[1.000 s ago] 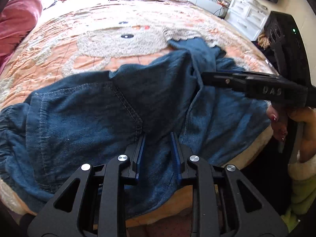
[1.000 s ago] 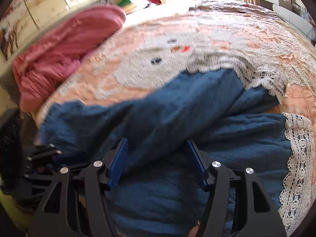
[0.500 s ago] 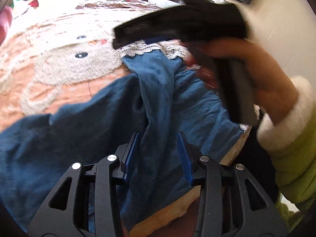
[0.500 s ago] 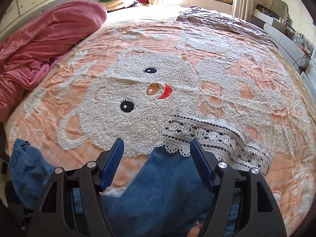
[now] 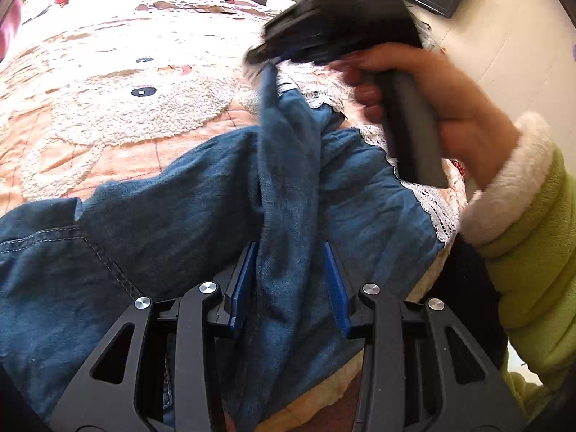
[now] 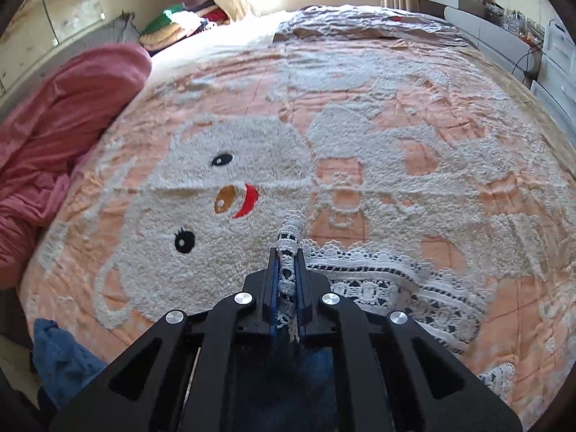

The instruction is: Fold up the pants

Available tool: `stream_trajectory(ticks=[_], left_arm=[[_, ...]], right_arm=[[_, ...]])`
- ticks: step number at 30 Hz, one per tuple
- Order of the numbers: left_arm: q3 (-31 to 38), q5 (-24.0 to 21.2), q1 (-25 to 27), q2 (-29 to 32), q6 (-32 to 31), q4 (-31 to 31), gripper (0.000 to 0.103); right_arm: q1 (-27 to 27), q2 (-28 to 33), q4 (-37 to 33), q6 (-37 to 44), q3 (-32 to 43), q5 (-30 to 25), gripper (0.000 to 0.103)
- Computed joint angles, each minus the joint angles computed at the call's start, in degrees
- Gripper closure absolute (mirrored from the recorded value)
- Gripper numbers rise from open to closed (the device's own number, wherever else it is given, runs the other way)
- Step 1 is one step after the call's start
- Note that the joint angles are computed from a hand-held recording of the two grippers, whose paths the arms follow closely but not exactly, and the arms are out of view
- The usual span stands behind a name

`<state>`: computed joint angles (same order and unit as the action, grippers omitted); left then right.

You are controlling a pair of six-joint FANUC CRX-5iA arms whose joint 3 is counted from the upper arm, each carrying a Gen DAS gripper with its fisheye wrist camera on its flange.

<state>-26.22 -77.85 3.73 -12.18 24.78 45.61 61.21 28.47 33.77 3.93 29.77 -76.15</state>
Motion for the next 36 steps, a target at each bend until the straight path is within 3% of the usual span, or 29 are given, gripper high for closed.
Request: stream_trajectory(ticks=[8,10,12,16,19,22,27,36], left_arm=[[-1.64,0.7,-0.01,-0.96,-1.2,4.07,0.073],[-1.78,-0.11,0.35,-1.02,-1.9,5.05,0.093],[-1.75,-0.21,0.45,-1.24,-1.96,5.4,0.101],[-1.86,0.13,1.47,-2.16,-4.02,5.8,0.102],[-1.48,2.38,1.7,-3.1,-3.73,3.86,0.102],[-0.97,1.53,2.01,-2.5,-3.52,3.61,0.102],[-1.25,3.06,1.45,-3.92,-5.94,0.82,0.102],[-2.53,1.27,2.45,-6.25,-11.77,-2.3,0.102]], right_arm=[[3.55,-10.94,11.63,-12.8,-11.97,6.77,0.096],[4.7,-13.31,15.57,-16.26,-15.17,8.91,0.096],[6.11,-15.88,19.7,-20.93,-18.95,10.83,0.096],[12.27,-19.86,24.32,-30.46,-24.86,3.16,0.096],[17.51,-21.88,21.01,-37.93,-28.09,-4.91,0.096],[22.71,-23.21,16.98,-46.51,-31.45,-8.83,0.096],[27.39,-21.94,11.67,-53.25,-32.12,-10.75,0.096],[30.28,-21.49,6.94,-54.97,-31.42,-11.74,0.096]])
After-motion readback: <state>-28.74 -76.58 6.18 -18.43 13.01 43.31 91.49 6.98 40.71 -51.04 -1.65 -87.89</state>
